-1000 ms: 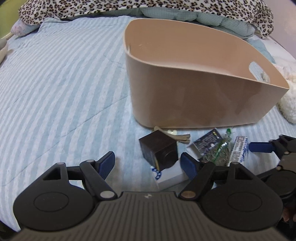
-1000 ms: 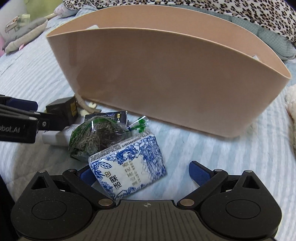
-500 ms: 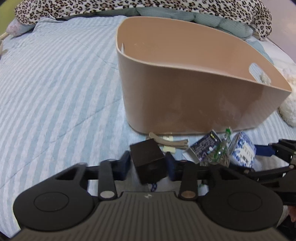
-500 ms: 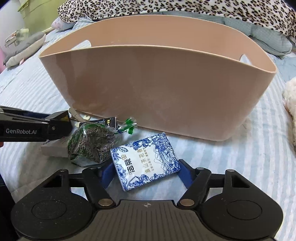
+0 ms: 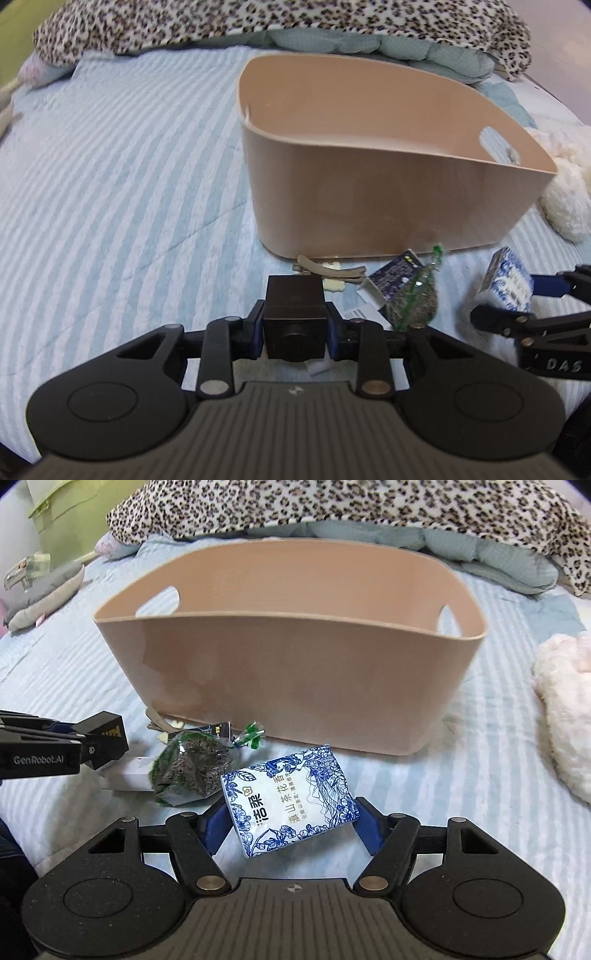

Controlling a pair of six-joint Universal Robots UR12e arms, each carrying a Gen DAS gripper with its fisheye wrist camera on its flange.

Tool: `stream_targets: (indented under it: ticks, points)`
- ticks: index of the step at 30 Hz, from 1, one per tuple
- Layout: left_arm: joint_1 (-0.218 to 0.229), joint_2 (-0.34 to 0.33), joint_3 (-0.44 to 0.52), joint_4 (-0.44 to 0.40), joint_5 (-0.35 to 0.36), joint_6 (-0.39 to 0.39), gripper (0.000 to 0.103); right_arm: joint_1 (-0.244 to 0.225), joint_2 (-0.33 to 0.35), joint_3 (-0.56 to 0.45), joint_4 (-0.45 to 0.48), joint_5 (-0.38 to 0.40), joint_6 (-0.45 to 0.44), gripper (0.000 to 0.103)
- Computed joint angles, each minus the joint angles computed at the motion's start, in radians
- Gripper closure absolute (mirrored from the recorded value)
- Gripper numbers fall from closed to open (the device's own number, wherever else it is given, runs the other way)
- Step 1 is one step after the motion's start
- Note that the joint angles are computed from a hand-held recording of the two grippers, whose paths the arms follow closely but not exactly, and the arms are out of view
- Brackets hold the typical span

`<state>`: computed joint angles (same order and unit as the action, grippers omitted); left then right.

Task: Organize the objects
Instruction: 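Grasp the blue-and-white tea box with the right tool while the left grasps the black cube, then lift both items over the basket and open both tools to release them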

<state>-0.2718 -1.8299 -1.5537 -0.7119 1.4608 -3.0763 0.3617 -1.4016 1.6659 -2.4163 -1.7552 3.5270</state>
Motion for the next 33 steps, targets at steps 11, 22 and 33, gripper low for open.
stream_targets:
  ticks: [11, 22, 33]
  points:
    - [-0.026, 0.062, -0.045, 0.082, -0.014, 0.043, 0.07, 0.015, -0.059, 0.043, -0.083, -0.073, 0.019, 0.036]
    - [-0.04, 0.091, -0.033, 0.193, -0.01, 0.066, 0.07, 0.022, -0.107, 0.05, -0.201, -0.155, -0.02, 0.036]
    - [-0.062, 0.041, 0.05, 0.283, 0.005, 0.072, 0.07, 0.013, -0.065, -0.02, -0.321, -0.211, -0.094, 0.036]
